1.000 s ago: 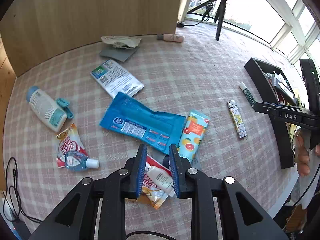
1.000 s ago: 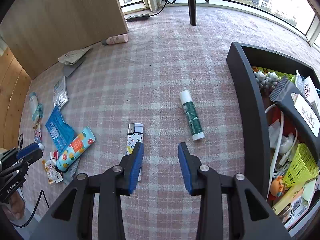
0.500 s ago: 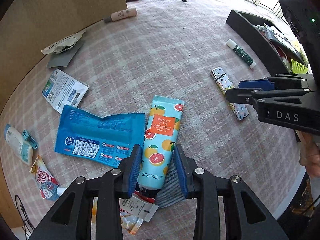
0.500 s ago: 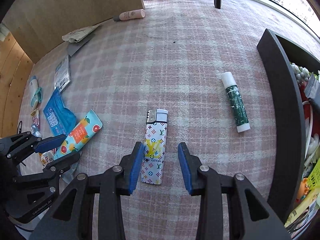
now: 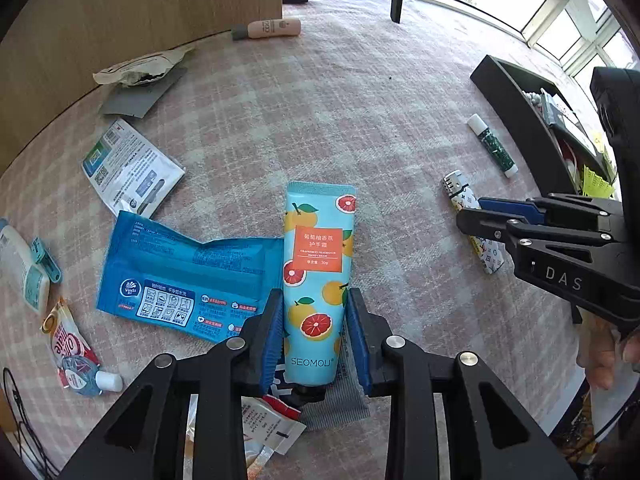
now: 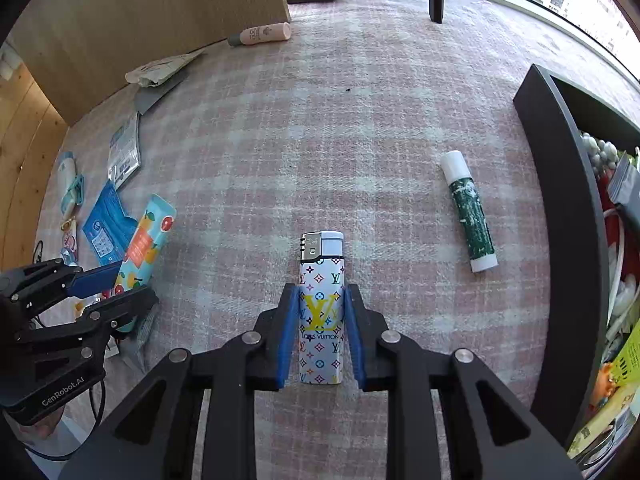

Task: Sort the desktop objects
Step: 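Carry the lighter and grapefruit tube over the black tray and release both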

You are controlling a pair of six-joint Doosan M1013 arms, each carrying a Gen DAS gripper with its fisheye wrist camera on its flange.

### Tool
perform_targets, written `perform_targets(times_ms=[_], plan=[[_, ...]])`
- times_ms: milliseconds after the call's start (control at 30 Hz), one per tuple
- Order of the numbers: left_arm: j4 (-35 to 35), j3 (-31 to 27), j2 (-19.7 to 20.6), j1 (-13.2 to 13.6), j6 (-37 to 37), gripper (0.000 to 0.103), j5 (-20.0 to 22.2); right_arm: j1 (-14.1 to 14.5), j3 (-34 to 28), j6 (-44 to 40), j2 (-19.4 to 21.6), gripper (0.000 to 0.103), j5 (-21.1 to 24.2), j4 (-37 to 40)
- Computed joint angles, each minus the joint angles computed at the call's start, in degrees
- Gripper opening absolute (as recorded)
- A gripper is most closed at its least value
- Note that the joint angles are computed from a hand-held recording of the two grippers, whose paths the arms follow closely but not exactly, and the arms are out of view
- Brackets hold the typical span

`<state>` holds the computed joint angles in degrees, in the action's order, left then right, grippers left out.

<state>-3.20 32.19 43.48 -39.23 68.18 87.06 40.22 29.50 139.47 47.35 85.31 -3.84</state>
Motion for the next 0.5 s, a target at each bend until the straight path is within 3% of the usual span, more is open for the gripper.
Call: perform_targets(times_ms=[333, 500], plan=[[1.7, 2.41, -3.58, -0.27, -3.0, 0.029, -4.7, -0.66, 11.91, 3.62, -7.88, 0.023, -9.63, 0.05], [2.8, -0.81, -2.47, -1.62, -3.63, 0.029, -4.45, -1.14, 16.7, 4.66, -11.69, 0.023, -12.7, -1.98]])
